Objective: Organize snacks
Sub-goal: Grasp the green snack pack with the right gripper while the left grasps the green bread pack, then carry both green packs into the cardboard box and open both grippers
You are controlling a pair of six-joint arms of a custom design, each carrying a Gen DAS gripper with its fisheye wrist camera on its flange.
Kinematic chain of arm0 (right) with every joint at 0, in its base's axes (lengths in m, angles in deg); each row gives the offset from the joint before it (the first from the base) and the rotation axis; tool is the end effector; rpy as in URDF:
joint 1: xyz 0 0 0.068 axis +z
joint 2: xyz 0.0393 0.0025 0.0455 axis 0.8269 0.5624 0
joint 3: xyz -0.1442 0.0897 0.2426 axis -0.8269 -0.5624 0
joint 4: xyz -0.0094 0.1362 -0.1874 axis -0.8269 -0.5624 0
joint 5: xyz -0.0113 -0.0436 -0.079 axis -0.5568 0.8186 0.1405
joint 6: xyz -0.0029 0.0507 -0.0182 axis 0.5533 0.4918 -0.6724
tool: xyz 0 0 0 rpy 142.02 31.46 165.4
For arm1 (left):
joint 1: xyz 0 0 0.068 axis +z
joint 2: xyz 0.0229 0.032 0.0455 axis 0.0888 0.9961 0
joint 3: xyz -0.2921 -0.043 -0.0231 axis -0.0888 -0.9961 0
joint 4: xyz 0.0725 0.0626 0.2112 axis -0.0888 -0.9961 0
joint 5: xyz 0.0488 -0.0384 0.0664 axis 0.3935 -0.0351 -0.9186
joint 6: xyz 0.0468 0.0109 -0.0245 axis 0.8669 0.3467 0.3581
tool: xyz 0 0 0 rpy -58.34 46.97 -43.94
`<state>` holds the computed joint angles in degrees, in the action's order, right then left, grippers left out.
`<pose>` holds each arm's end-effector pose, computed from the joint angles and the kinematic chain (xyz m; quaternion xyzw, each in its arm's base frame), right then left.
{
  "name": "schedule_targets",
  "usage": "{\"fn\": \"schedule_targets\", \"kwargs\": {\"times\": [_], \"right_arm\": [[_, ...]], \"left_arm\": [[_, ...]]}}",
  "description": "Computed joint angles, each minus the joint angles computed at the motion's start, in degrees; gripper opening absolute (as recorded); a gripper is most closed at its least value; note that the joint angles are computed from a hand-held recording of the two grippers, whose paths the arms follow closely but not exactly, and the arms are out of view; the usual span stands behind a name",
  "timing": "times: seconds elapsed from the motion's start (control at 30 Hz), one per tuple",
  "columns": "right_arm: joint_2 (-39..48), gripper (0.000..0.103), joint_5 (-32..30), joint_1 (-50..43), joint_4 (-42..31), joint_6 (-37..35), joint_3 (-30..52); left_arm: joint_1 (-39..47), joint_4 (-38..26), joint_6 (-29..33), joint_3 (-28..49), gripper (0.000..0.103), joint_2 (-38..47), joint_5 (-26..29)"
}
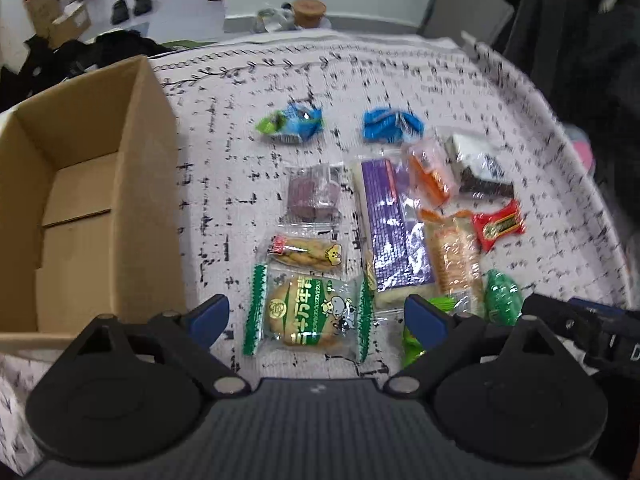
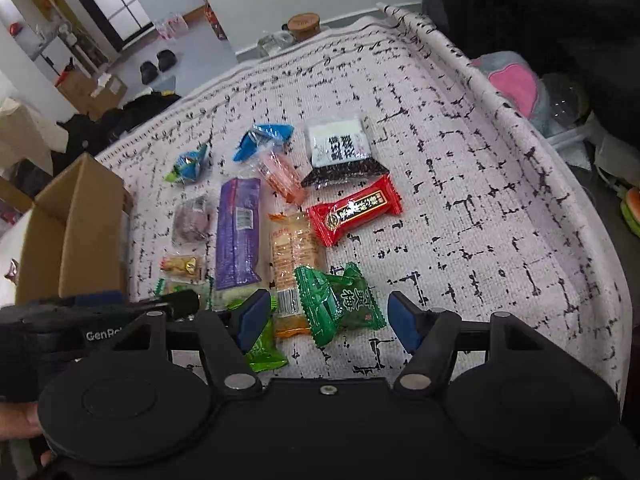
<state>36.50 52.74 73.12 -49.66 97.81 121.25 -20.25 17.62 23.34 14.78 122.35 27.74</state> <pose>0.2540 0.0758 0.1688 0.2186 0.9464 0.0749 0.2258 0.3414 -0.1636 0.1405 0.1791 0.9626 -0.0754 0.1890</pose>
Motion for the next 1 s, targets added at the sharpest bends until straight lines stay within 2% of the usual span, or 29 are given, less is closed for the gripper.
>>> {"fn": "schedule_targets", "kwargs": {"times": [0.13,0.23,0.3,0.37,0.43,0.53,0.57,0.7,0.77,1.0], "right_arm": [[3.1,0.064,-0.4,0.5,2.0,-1.8,0.9],[5.9,0.064,-0.1,1.2,0.3,-2.6,3.3],[7.4,0.063,0.1,1.6,-1.1,-2.8,4.6],[8.0,0.057,0.1,1.6,-1.2,-2.6,4.9],[9.0,0.045,0.3,1.6,-1.5,-1.8,5.5],[9.8,0.034,1.7,2.4,-3.3,-1.2,6.6],[9.6,0.033,1.9,2.5,-3.4,-1.4,6.5],[8.2,0.026,2.9,3.1,-3.7,-0.8,6.3],[7.4,0.025,4.0,3.8,-4.3,-0.3,6.3],[2.2,0.025,7.8,6.3,-5.7,2.8,6.0]], "left_arm": [[-1.1,0.0,2.0,2.0,0.095,2.7,-3.4],[-2.2,-0.4,2.6,3.2,0.095,4.6,-7.5],[-1.9,-1.1,1.3,3.3,0.094,5.3,-7.0],[-1.2,-1.1,-1.2,2.6,0.095,5.5,-5.6],[-1.2,2.7,-1.2,0.0,0.095,5.4,-6.4],[0.2,6.9,-1.2,-2.5,0.094,5.4,-5.1],[0.6,7.3,-1.5,-2.8,0.088,5.3,-4.2],[1.8,5.9,-2.7,-2.1,0.053,4.7,-0.9],[1.7,5.4,-2.0,-2.4,0.049,3.6,-0.4],[3.1,5.7,-1.6,-5.3,0.048,-1.4,2.9]]}}
